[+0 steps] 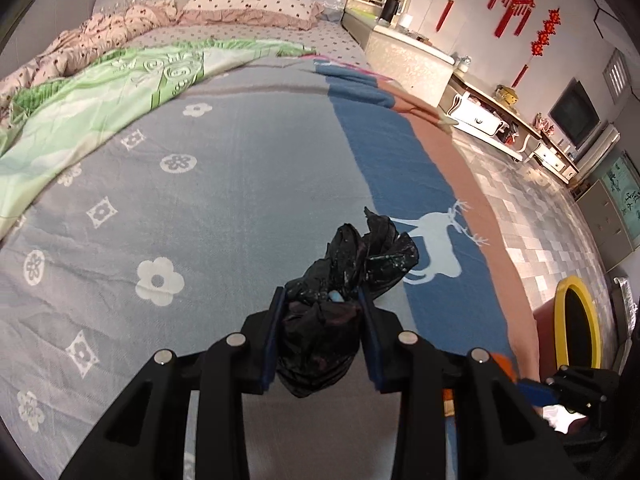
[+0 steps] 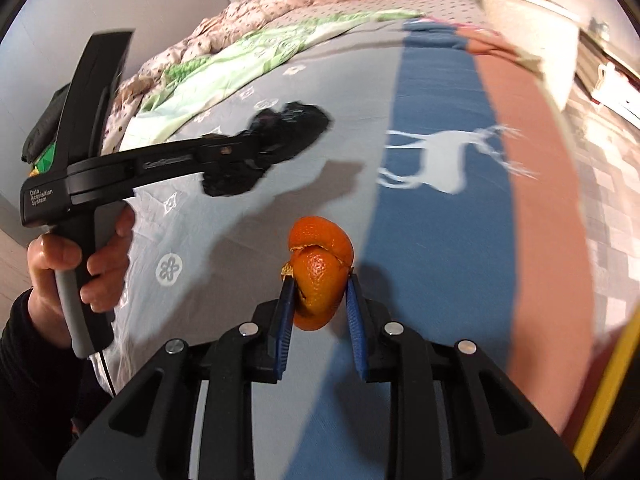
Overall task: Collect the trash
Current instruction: 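Carry the black bag and orange peel over the yellow-rimmed bin with both tools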
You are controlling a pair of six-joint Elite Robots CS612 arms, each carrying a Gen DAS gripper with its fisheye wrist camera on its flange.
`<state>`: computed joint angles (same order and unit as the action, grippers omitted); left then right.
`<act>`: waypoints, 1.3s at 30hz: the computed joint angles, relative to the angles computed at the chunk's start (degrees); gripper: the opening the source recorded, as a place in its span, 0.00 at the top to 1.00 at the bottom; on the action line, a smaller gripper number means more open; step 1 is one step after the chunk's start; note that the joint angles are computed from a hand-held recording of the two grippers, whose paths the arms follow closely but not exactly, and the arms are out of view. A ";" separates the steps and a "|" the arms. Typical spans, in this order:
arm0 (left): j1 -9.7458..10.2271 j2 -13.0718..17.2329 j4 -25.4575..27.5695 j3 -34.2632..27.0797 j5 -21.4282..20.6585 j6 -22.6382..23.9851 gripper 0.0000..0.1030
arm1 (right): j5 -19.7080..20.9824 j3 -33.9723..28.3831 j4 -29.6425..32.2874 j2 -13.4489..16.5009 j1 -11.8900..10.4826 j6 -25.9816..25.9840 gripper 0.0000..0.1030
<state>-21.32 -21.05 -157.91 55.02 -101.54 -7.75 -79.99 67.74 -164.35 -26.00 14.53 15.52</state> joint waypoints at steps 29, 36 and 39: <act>-11.49 -12.05 -15.27 17.11 -0.56 4.23 0.69 | -13.05 36.21 -36.16 -18.79 -9.05 16.49 0.77; -13.95 -11.40 -13.35 16.08 -1.04 5.10 0.69 | -15.07 41.48 -39.70 -20.40 -11.76 18.11 0.77; -14.85 -10.95 -13.27 15.73 -0.58 5.68 0.69 | -15.10 43.16 -40.50 -20.46 -12.83 18.91 0.77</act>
